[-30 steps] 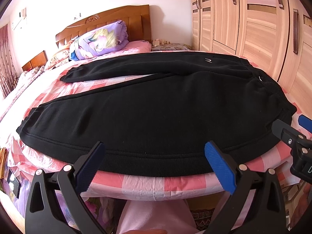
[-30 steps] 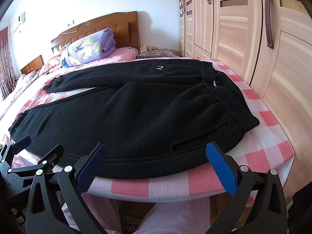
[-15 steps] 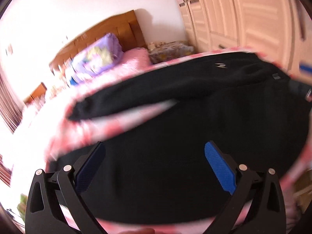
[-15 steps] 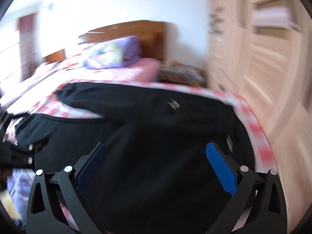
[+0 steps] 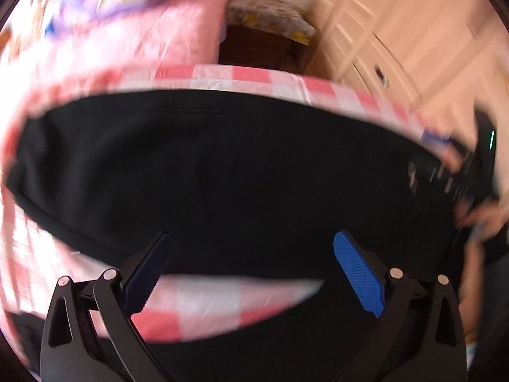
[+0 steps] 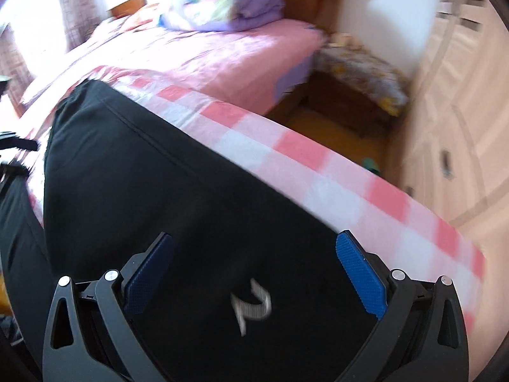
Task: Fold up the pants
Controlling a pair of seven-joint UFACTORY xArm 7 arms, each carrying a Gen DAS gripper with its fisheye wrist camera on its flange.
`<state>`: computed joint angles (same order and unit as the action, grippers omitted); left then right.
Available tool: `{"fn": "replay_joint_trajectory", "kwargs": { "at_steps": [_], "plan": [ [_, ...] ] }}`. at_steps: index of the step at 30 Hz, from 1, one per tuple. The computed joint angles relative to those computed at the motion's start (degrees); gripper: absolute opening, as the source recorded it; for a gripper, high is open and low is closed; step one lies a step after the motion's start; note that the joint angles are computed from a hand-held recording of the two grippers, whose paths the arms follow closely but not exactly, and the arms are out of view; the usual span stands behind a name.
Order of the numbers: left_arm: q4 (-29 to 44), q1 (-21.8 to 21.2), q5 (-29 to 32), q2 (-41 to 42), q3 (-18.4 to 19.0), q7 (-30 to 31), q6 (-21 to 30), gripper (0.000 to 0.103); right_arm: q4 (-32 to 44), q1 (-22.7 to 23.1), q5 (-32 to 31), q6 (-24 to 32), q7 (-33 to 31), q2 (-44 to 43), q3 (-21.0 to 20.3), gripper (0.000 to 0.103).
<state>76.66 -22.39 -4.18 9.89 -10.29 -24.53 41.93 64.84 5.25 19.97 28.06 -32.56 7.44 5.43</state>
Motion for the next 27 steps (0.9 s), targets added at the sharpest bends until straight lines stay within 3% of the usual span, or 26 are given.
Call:
{"fn": "replay_joint_trajectory", "kwargs": {
  "at_steps": [2, 4, 6, 10, 11, 12, 14, 17, 19, 22, 26, 27],
  "plan": [
    [4.77, 1.0, -2.71, 4.3, 0.28, 0.38, -0.03, 0.101, 4.78, -0.79, 2.33, 2.56, -4.94, 3.91, 1.02, 0.098],
    [10.12, 0.49, -1.08, 8.52, 1.13, -1.72, 1.27, 0.101, 9.28, -1.28, 2.6, 5.79, -7.03, 7.36, 1.61, 0.094],
    [14.91, 1.21, -3.62, 12.42, 0.49, -1.7, 2.74, 0.101, 13.55, -1.63, 1.67, 9.74, -8.24, 10.67, 1.93, 0.083],
    [23.88, 0.84, -6.12, 19.3, -0.33, -1.41, 6.54, 0.101, 16.2, -3.33, 2.91, 12.69, -13.15, 13.32, 3.26, 0.074],
    [26.41, 0.44, -6.28, 21.13, -0.41, -1.53, 7.71, 0.101, 15.95, -4.54, 5.25, 13.7, -15.81, 12.89, 4.19, 0.061],
    [28.22, 0.23, -6.84, 22.51, -0.58, -1.68, 8.35, 0.101, 15.72, -5.05, 6.85, 14.52, -17.4, 12.56, 4.57, 0.039],
    [30.56, 0.29, -8.55, 24.45, -0.89, -2.3, 8.76, 0.101, 11.62, -4.65, 8.48, 11.37, -20.65, 9.54, 4.63, 0.026],
    [32.52, -0.24, -10.33, 26.36, -0.85, -4.76, 7.34, 0.101, 2.18, -1.97, 7.9, -0.22, -22.81, 3.21, 3.96, 0.012],
    [32.89, -0.7, -11.27, 26.92, -0.53, -8.05, 5.61, 0.101, -4.5, -0.96, 11.73, -7.47, -27.01, -2.33, 4.82, 0.011],
    [34.38, -1.19, -12.08, 28.15, -0.47, -11.98, 4.33, 0.101, -11.62, 2.14, 15.47, -13.19, -30.59, -8.92, 4.29, 0.011],
    [38.0, -3.17, -9.49, 30.45, 1.28, -18.56, 6.15, 0.101, -19.24, 5.45, 10.26, -19.93, -25.69, -14.89, 4.27, 0.01],
    [38.44, -3.84, -8.12, 30.65, 1.99, -20.31, 7.36, 0.093, -21.43, 6.23, 9.8, -21.26, -24.51, -17.01, 4.26, 0.01]
  ]
}}
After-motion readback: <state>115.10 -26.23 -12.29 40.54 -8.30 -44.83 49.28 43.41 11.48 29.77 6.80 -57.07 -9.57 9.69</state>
